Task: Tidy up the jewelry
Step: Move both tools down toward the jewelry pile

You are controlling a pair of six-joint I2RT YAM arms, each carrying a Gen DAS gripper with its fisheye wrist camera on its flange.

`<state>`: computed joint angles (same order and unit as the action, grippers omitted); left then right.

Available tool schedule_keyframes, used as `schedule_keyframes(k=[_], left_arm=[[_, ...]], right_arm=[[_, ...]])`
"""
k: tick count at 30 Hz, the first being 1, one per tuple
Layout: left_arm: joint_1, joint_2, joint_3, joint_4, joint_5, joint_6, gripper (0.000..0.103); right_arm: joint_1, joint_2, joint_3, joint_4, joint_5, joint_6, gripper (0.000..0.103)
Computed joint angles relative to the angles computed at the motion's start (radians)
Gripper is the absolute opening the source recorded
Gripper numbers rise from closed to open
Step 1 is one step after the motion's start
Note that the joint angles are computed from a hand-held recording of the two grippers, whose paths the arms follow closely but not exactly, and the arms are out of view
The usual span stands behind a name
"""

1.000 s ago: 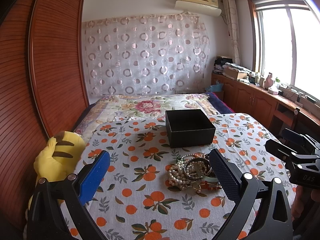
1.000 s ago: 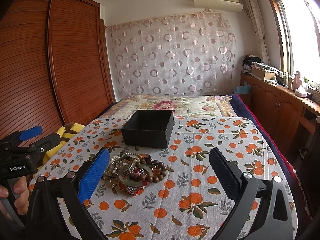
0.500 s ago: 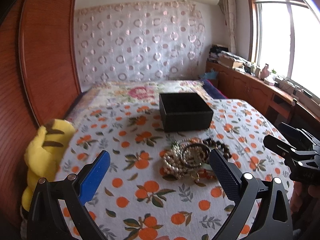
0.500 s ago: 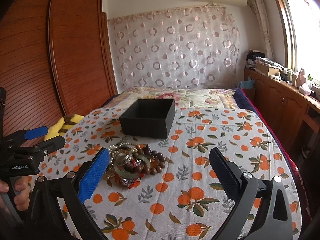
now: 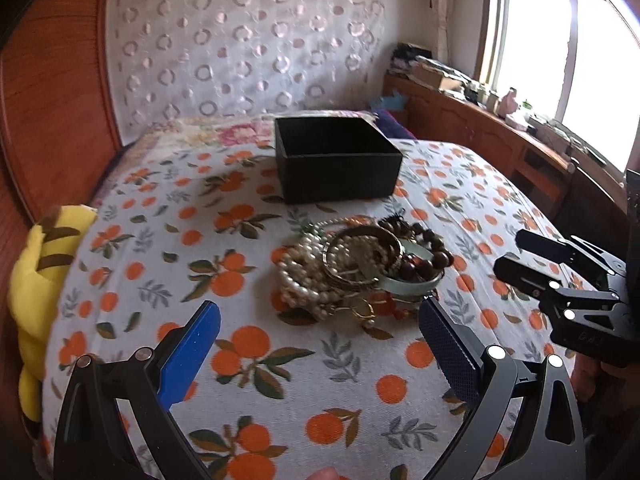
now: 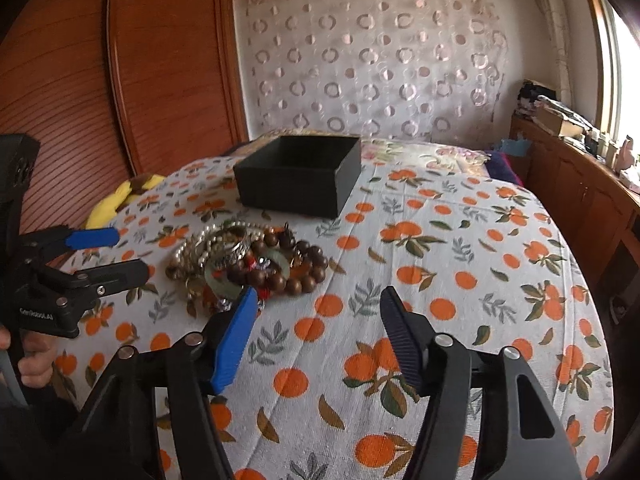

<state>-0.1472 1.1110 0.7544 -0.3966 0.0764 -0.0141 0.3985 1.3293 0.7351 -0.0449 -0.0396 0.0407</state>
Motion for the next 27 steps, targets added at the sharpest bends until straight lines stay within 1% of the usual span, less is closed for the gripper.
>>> schedule_keyframes(k=[4,5,6,12,14,15,19,27], left_arm=[[0.006,0.051,0.034,-0.003,0.063,0.007,0.095],[0.001,0.063,0.043,-0.004,0.063,0.010,0.088],[-0.008,0.087,0.062,-0.009,0.055,0.016,0.085],[-0.024,0.207,0.161,-0.018,0.090,0.026,0.078],[-0.036,0.241,0.187,-0.026,0.089,0.024,0.071],[-0.043,0.263,0.204,-0.031,0.091,0.023,0.070],[-0.051,0.324,0.248,-0.036,0.115,0.010,0.070],[-0.054,0.416,0.306,-0.045,0.067,0.033,0.070]], right_arm=[[-0.006,0.027,-0.002,0.004,-0.016,0.000,0.064],[-0.006,0.026,-0.007,0.011,-0.017,0.001,0.064],[-0.007,0.023,-0.012,0.018,-0.017,-0.001,0.064],[-0.006,0.008,-0.028,0.035,-0.008,0.016,0.064],[-0.005,0.004,-0.034,0.041,-0.006,0.018,0.064],[-0.006,0.004,-0.034,0.043,-0.007,0.018,0.064],[-0.007,0.005,-0.034,0.044,-0.009,0.013,0.064],[-0.004,0.004,-0.033,0.041,-0.011,0.014,0.064]])
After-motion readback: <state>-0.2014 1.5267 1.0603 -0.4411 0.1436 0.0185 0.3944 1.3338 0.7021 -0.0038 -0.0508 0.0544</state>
